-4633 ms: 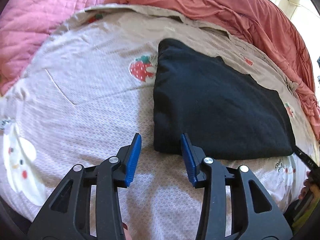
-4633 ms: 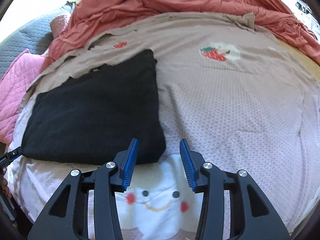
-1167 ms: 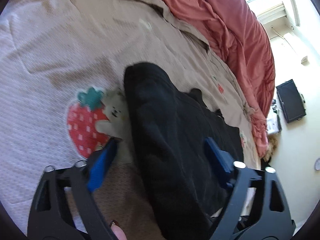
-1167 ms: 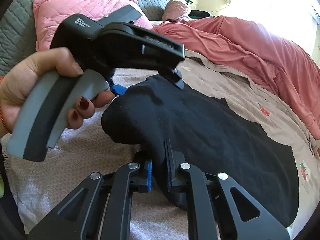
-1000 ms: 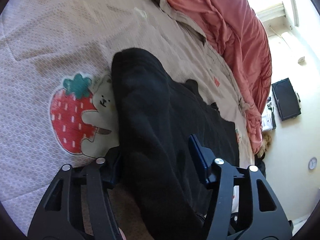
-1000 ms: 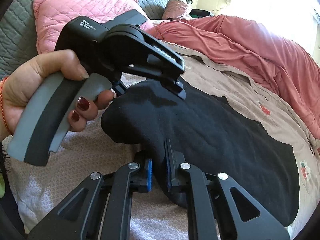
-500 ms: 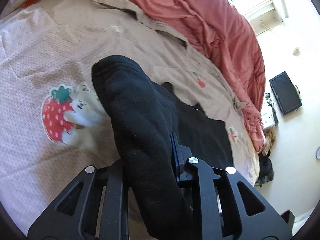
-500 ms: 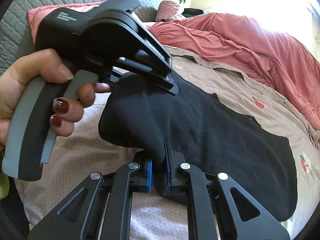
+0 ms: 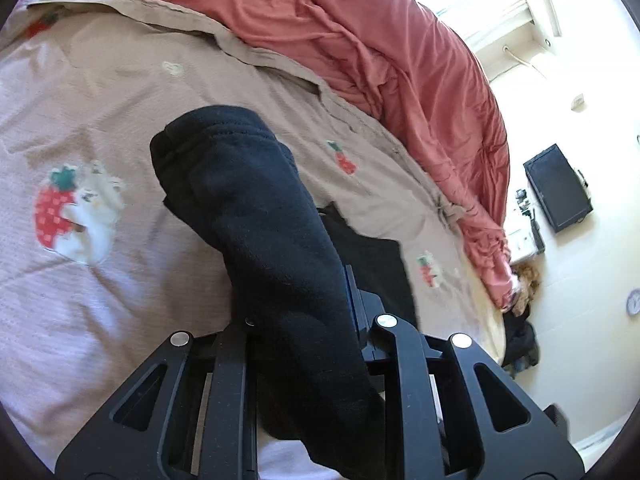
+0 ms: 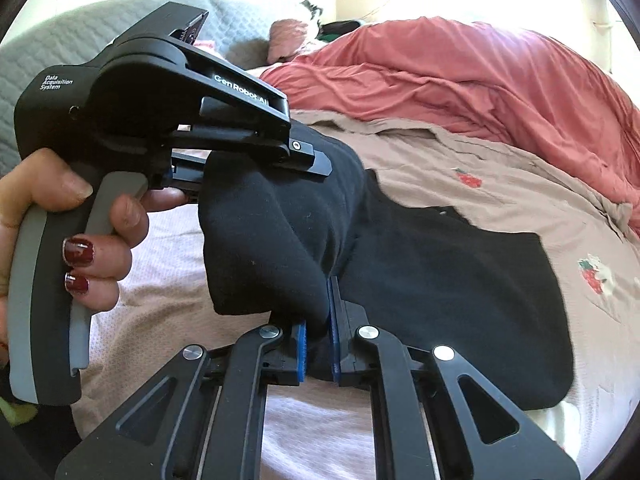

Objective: Fold small clothes
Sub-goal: 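Lift the held shirt edge with both tools and fold it over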

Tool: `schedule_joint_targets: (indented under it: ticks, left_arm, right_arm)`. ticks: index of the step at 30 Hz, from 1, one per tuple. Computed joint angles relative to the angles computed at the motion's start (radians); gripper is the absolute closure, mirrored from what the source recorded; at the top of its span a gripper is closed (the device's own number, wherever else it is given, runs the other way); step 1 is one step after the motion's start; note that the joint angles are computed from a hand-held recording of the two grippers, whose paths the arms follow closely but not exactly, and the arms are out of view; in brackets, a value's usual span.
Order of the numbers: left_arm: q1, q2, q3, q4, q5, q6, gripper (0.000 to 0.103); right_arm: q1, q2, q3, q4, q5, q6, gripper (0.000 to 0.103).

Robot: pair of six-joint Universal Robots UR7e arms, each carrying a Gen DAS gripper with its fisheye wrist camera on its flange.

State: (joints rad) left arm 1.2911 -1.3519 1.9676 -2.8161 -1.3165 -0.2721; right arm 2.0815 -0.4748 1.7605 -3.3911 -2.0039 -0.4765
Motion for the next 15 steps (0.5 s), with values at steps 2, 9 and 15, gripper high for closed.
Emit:
schedule_joint_targets:
  ticks: [2, 9, 15]
  left_arm:
    - [-0.023, 0.017, -0.013, 0.01, 0.009, -0.018, 0.091]
    - [-0.112, 0.123, -0.101, 0.086, 0.071, -0.043, 0.091]
    - [-0.162, 0.238, -0.193, 0.179, 0.133, -0.075, 0.091]
  right_arm:
    - [-0.012, -0.027, 0.023, -0.017, 0.01, 0.013, 0.095]
    - [-0.078, -0.131, 0.096, -0.051, 0.047, 0.086, 0.095]
    - [-0.138, -0.207, 0.147, -0.032, 0.06, 0.174, 0.095]
